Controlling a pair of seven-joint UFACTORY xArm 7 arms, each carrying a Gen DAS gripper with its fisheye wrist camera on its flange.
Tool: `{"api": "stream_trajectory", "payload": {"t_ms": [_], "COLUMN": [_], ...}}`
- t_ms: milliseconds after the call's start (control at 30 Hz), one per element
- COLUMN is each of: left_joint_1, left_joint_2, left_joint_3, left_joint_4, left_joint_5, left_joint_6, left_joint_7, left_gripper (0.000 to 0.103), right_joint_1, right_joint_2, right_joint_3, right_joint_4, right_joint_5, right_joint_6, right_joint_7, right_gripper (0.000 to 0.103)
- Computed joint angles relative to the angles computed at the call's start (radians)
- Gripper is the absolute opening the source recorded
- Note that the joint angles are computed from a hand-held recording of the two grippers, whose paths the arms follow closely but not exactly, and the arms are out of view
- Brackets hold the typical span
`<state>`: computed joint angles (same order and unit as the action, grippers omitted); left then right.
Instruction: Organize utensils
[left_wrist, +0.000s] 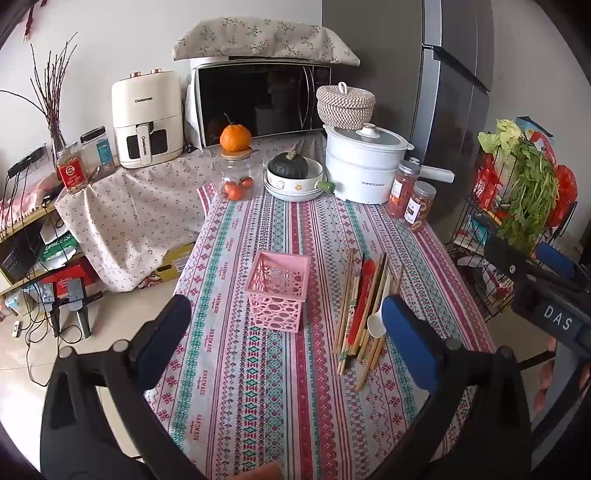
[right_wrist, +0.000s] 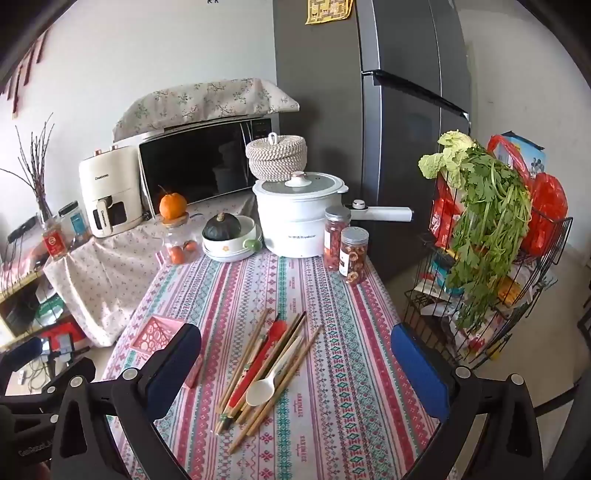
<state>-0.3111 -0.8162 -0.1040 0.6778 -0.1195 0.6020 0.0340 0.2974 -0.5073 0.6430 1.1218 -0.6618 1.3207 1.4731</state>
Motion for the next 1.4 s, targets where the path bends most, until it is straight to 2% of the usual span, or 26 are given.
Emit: {"api": "stream_trajectory", "payload": {"t_ms": [200,233,300,633,1400], "left_joint_1": [-0.002,-0.002,0.000,-0.007,-0.001], "left_joint_2": [-0.004,-0.009,-0.012,-0.008,-0.016], "left_joint_3": [0.005,0.003,0.000,0.019,0.011], "left_joint_4": [0.003,0.006,0.017,0.009,0.001], "left_joint_5": [-0.004,-0.005,-0.003,-0.015,-0.019], "left_joint_6": [0.010,0.017,0.028,0.019,0.017], "left_joint_7": [-0.003,-0.006,-0.010,0.010,0.010], "left_gripper": [0.103,0.103,0.103,0.103,0.103], "right_joint_1": [-0.004,0.007,0.008,0.010,0.018], "right_joint_2": [0.001,-0.001,0.000,0.004,0.000], "right_joint_3": [0.011,-0.012,-0.011,-0.017,-0.026], "right_joint_4": [-0.002,-0.011,-0.009,-0.017,-0.021], "right_joint_5": [-0.024,0.001,0.004,0.005,0.002], "right_joint_6": [0.012,-0.008,-0.008,-0.019,-0.016], "right_joint_7": [0.001,-0.002,-0.001,0.002,0.006], "right_gripper": [0.103,0.103,0.103,0.103,0.103]}}
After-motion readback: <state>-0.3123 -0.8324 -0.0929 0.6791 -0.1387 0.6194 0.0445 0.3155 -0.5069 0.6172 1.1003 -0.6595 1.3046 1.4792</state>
